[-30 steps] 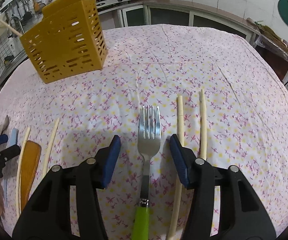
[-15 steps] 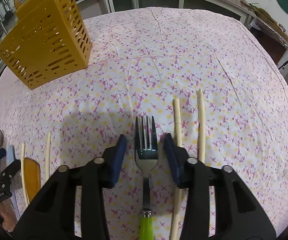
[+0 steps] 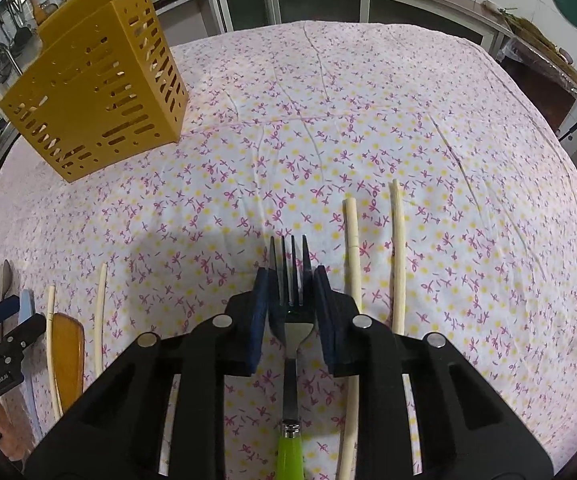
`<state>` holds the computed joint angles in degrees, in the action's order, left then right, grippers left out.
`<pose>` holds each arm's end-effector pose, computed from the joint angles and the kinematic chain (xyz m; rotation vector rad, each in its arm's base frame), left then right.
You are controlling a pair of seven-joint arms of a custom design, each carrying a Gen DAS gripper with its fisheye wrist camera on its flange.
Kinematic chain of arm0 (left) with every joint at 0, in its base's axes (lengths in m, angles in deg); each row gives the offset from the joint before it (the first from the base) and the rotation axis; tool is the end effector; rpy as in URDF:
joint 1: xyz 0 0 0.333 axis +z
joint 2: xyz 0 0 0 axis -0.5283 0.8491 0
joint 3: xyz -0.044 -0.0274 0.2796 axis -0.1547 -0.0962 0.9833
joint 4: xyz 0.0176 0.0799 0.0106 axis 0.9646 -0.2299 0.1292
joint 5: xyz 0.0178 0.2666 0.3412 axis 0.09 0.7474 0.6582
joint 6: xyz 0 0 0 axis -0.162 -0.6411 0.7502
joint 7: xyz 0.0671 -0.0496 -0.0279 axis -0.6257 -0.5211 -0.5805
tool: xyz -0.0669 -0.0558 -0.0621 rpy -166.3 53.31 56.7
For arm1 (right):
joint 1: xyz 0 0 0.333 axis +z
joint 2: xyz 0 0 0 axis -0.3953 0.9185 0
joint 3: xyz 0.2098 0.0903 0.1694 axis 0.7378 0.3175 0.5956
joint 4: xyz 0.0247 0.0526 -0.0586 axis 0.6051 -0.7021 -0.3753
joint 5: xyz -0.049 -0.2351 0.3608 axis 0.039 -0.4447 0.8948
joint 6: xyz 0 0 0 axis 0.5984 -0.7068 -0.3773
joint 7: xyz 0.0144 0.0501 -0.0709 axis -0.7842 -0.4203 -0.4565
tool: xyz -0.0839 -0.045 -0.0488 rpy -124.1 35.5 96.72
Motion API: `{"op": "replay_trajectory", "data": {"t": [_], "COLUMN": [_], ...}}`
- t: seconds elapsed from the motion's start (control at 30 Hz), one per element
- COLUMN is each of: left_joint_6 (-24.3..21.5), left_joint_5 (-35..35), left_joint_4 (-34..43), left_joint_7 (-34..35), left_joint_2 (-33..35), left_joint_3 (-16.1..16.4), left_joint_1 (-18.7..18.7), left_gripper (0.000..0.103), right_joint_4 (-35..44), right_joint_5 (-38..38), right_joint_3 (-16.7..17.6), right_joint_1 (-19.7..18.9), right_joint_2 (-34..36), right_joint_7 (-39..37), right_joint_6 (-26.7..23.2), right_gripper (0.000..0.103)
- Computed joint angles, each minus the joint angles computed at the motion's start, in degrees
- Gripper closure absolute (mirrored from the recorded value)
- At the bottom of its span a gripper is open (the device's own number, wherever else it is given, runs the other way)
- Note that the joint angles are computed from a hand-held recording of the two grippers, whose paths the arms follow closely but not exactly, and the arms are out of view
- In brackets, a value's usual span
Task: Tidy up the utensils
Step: 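Grasp the green-handled fork with the right tool while the left tool grasps the blue spoon, then carry fork and blue spoon to the caddy and lower the fork in with the right tool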
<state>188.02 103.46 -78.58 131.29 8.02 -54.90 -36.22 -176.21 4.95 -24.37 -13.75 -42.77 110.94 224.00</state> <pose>0.5429 -0.1461 0.3295 -2.0864 1.8583 -0.4040 0.6493 0.1473 0.3879 -2.1248 1.6971 -0.3480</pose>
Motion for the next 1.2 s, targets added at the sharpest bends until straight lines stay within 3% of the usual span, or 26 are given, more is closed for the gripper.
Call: {"op": "replay_trajectory", "data": {"t": [0.17, 0.47, 0.53, 0.77, 0.97, 1.2], "left_joint_6": [0.33, -0.06, 0.10, 0.90, 4.13, 7.86], "left_joint_5": [-3.55, -3.54, -3.63, -3.97, -2.29, 9.33], "left_joint_4": [-1.62, -1.24, -1.35, -2.29, -4.99, -8.01], "left_joint_7": [1.88, 2.08, 1.86, 1.53, -1.07, -11.62], "left_joint_2": [-1.62, -1.35, -1.54, -2.29, -5.44, -11.01], "left_joint_3": [-0.01, -0.59, -0.59, -0.61, -1.52, -6.20], "left_joint_1": [-0.04, 0.44, 0.30, 0.26, 1.26, 6.52], "left_gripper": [0.048, 0.060, 0.069, 0.070, 0.070, 0.070], "right_joint_4": [-5.74, -11.99, -11.89, -11.96, -13.17, -14.98], "right_joint_5": [3.89, 8.43, 9.25, 11.25, 14.28, 20.57], "right_joint_3": [0.61, -0.43, -0.83, -1.23, -1.41, -2.18], "right_joint_1": [-0.20, 1.77, 2.10, 2.61, 3.12, 5.17], "right_joint_2": [-4.47, -10.62, -10.73, -10.56, -12.24, -14.97], "right_joint_7": [-3.79, -8.52, -9.25, -10.73, -13.47, -18.29], "right_joint_6": [3.70, 7.24, 7.14, 7.37, 9.32, 13.10], "right_gripper": [0.080, 0.080, 0.080, 0.080, 0.080, 0.080]}}
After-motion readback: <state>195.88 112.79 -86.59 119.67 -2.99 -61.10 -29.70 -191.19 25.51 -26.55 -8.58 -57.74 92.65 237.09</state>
